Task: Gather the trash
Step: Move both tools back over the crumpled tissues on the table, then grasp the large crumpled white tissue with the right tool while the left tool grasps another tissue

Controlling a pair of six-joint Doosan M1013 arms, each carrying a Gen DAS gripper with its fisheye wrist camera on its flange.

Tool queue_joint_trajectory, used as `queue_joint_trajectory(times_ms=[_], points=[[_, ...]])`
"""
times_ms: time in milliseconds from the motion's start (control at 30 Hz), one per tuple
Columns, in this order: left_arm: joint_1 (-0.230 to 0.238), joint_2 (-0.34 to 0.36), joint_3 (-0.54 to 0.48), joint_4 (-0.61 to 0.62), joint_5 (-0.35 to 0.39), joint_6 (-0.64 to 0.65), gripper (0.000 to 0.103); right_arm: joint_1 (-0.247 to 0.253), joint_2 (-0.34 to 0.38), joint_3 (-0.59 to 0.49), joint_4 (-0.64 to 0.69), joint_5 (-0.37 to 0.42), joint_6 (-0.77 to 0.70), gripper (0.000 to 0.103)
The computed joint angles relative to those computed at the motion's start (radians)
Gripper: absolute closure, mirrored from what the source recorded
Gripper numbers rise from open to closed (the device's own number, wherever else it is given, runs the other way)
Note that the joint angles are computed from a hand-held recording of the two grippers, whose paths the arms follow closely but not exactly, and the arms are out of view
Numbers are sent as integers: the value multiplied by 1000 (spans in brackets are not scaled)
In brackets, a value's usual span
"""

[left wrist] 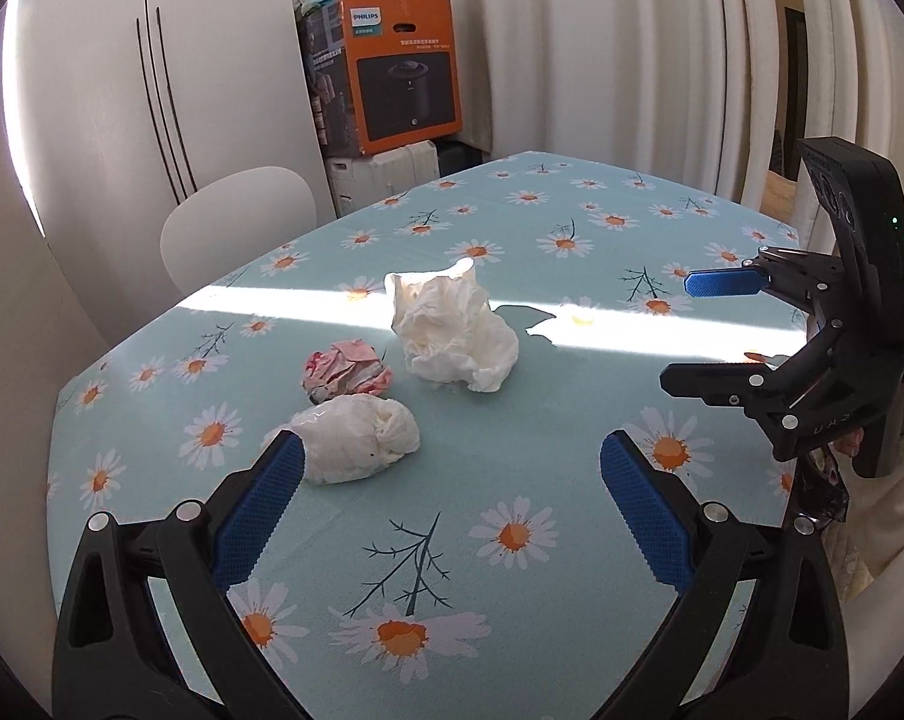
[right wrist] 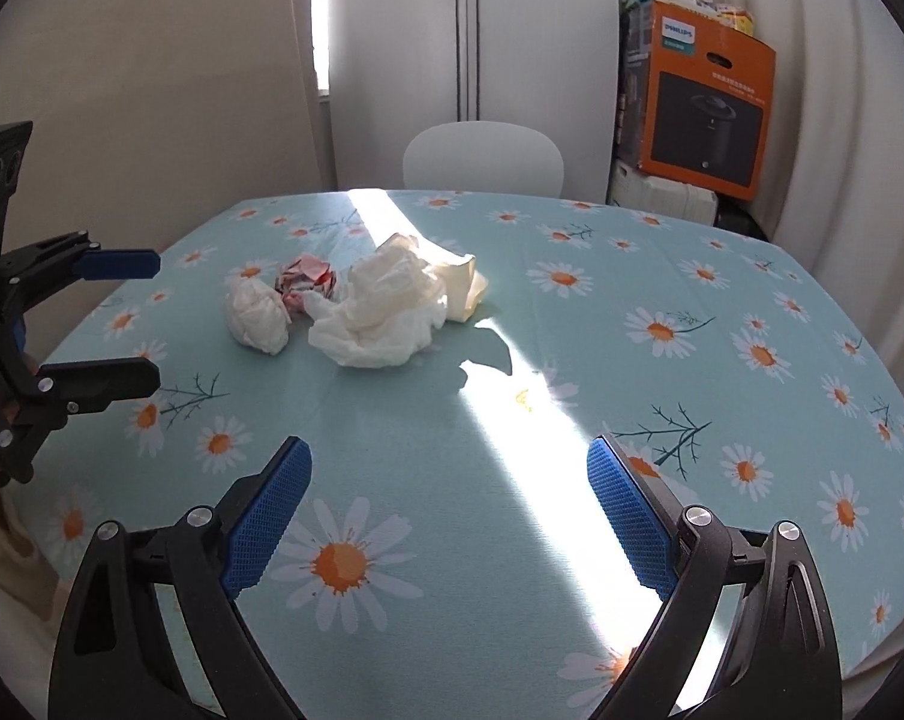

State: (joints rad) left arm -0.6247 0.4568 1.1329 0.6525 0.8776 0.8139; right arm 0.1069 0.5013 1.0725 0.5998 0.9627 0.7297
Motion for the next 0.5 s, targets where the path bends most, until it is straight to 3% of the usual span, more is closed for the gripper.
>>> queue_joint_trajectory(times_ms=[500], points=[[30, -65, 97, 58, 21, -144, 6, 88, 134, -221, -105, 173, 91, 14]])
